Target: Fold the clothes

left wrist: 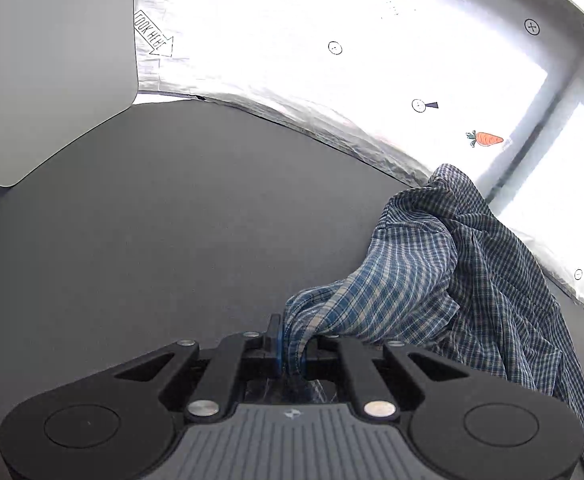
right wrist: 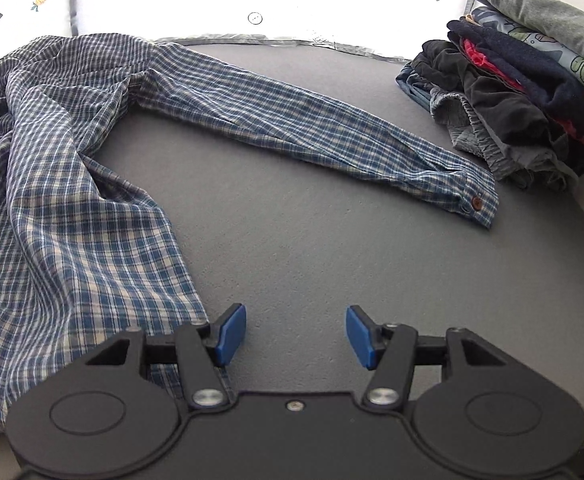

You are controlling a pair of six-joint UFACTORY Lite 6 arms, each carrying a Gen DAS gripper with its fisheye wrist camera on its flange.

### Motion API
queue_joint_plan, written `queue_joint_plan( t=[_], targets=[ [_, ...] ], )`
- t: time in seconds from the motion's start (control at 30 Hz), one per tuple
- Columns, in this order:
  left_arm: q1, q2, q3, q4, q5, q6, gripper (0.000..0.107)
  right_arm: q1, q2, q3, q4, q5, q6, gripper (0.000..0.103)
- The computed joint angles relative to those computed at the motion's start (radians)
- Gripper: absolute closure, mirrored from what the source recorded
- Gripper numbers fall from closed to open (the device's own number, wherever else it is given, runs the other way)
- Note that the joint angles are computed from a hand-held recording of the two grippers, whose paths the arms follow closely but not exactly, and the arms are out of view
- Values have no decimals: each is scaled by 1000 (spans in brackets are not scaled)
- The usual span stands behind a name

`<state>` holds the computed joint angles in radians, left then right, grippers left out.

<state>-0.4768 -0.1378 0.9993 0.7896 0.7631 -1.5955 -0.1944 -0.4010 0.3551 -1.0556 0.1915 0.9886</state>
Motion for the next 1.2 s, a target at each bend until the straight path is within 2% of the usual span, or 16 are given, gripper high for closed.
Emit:
queue_joint_plan(
  t=[0.1, 0.2, 0.27, 0.37, 0.43, 0.47, 0.5, 0.57, 0.6, 0.63, 0.73, 0.8, 0.93, 1.03, 1.2],
  targets=[
    [179, 57, 80, 22, -85, 132, 99, 124, -27, -18, -78, 113, 198, 46],
    [331, 202, 234, 73, -138, 226, 99, 232, -38, -28, -107, 212, 354, 46],
    [448, 276, 339, 24, -176, 321, 98, 311, -32, -30, -117, 283, 461, 45],
    [603, 419, 542, -176, -159, 455, 89, 418, 3, -13, -116, 389, 605, 45],
    [681, 490, 635, -251, -92, 500, 69, 465, 30, 6, -92, 438, 662, 45],
    [687, 509, 644, -240, -77, 485, 66, 486, 42, 18, -74, 459, 679, 45],
    [691, 513, 628, -218, -77, 460, 59, 503, 49, 28, -55, 477, 681, 45],
    [674, 442, 497, -175, -109, 439, 48, 538, 34, 33, -17, 511, 648, 45],
    [658, 404, 430, -157, -128, 431, 38, 563, 12, 27, -2, 536, 629, 44],
    [643, 369, 365, -144, -148, 429, 34, 580, -8, 19, 9, 554, 616, 43],
    [617, 244, 174, -268, -234, 611, 31, 600, -60, -2, 56, 585, 585, 39],
    [534, 116, -2, -365, -263, 673, 29, 576, -93, -12, 87, 580, 553, 39],
    [317, -50, -255, -515, -325, 630, 29, 518, -139, -22, 102, 543, 478, 38],
    [192, -123, -366, -616, -368, 627, 29, 452, -189, -41, 118, 469, 388, 36],
    [37, -185, -426, -559, -371, 456, 29, 348, -306, -88, 238, 362, 109, 35]
  ],
)
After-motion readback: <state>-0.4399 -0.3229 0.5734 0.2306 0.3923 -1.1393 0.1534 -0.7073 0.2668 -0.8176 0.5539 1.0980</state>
